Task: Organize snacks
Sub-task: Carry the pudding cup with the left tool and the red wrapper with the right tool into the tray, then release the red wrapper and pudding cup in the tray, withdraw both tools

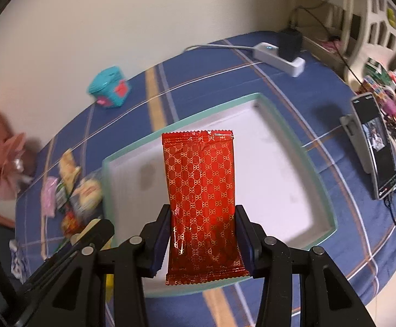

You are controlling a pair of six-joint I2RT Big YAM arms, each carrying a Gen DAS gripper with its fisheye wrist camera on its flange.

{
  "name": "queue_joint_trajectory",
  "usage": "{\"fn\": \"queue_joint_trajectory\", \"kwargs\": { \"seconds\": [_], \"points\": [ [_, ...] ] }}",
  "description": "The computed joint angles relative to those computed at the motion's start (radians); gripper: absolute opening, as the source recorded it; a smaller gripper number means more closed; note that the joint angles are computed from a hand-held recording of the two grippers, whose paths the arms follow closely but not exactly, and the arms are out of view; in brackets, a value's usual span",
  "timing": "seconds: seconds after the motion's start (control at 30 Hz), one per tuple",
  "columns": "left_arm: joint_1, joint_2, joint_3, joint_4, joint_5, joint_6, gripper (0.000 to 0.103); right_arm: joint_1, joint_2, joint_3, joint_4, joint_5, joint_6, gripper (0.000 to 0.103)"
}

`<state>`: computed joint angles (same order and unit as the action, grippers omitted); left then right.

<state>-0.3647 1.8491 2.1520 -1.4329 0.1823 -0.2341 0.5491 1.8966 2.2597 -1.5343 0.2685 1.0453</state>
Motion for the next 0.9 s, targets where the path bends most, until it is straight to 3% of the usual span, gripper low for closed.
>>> {"fn": "queue_joint_trajectory", "kwargs": {
  "seconds": [0.33, 0.5, 0.63, 0.7, 0.8, 0.9],
  "points": [
    [-0.023, 0.130, 0.180, -0.034, -0.004, 0.028, 0.050, -0.036, 0.025, 0.015, -0.017, -0.016, 0.011, 0.048],
    [-0.001, 0.164, 0.218, -0.056, 0.009, 0.001, 0.051, -0.045, 0.048, 0.031, -0.038, -0.031, -0.004, 0.050],
    [0.015, 0.168, 0.231, -0.084, -0.003, -0.020, 0.068, -0.044, 0.062, 0.047, -0.057, -0.042, -0.003, 0.084],
    [0.024, 0.162, 0.229, -0.095, -0.006, -0.025, 0.070, -0.040, 0.066, 0.054, -0.064, -0.040, -0.010, 0.084],
    [0.043, 0.132, 0.194, -0.087, -0.004, -0.051, 0.081, -0.035, 0.074, 0.076, -0.087, -0.039, -0.014, 0.085],
    [0.074, 0.092, 0.136, -0.069, 0.007, -0.084, 0.092, -0.025, 0.083, 0.102, -0.107, -0.034, -0.019, 0.101]
  ]
}}
